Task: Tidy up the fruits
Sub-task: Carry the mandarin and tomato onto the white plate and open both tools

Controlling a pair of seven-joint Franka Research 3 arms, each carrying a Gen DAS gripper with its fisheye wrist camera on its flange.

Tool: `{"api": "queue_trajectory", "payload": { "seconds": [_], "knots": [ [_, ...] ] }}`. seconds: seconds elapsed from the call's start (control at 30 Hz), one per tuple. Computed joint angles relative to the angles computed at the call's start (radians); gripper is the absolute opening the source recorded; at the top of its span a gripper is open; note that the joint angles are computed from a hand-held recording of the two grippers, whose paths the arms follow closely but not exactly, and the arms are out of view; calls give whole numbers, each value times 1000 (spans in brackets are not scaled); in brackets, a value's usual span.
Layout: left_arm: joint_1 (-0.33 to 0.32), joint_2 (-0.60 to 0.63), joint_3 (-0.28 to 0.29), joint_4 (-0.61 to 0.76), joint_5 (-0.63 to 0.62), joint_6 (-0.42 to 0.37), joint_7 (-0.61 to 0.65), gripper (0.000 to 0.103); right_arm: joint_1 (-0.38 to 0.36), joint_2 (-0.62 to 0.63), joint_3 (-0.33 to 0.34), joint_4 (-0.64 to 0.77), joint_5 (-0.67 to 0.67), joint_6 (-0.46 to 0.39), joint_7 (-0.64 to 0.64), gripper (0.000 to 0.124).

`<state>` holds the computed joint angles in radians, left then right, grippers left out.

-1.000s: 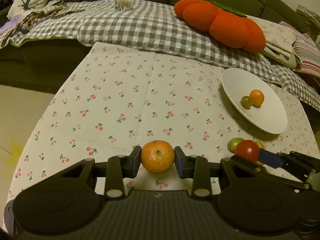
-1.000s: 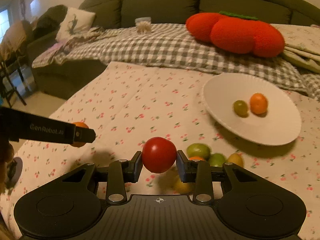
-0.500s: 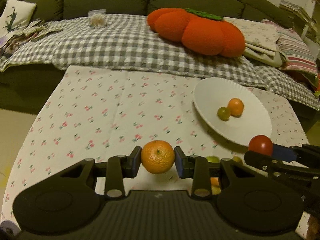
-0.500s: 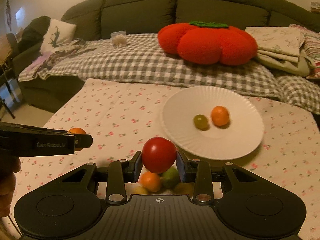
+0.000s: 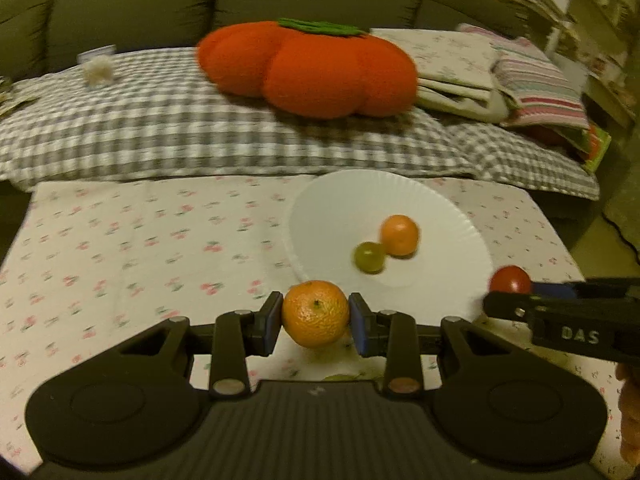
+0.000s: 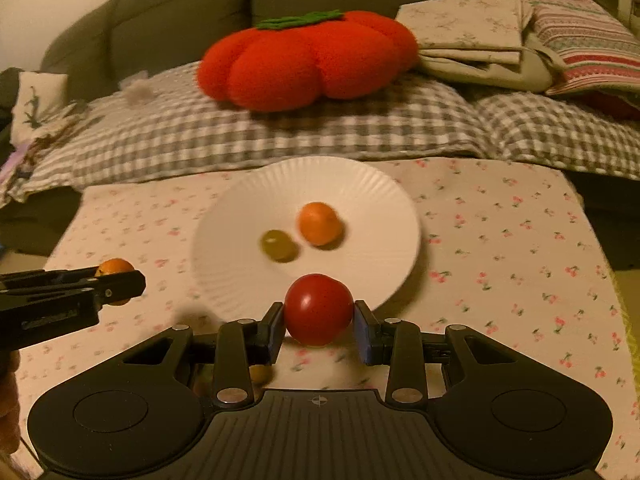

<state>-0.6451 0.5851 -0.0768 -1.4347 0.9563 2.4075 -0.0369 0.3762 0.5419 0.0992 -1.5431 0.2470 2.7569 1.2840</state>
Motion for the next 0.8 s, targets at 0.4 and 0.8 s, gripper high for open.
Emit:
{"api": "queue_trajectory", "payload": {
  "seconds": [0.4,0.8],
  "knots": [
    [-21,148,60,161,33,123,145,34,-13,99,20,113,23,-23,-39,34],
    [-50,164,98,166,23,113,175,61,-4,141,10,166,41,-37,-10,51]
  ]
}}
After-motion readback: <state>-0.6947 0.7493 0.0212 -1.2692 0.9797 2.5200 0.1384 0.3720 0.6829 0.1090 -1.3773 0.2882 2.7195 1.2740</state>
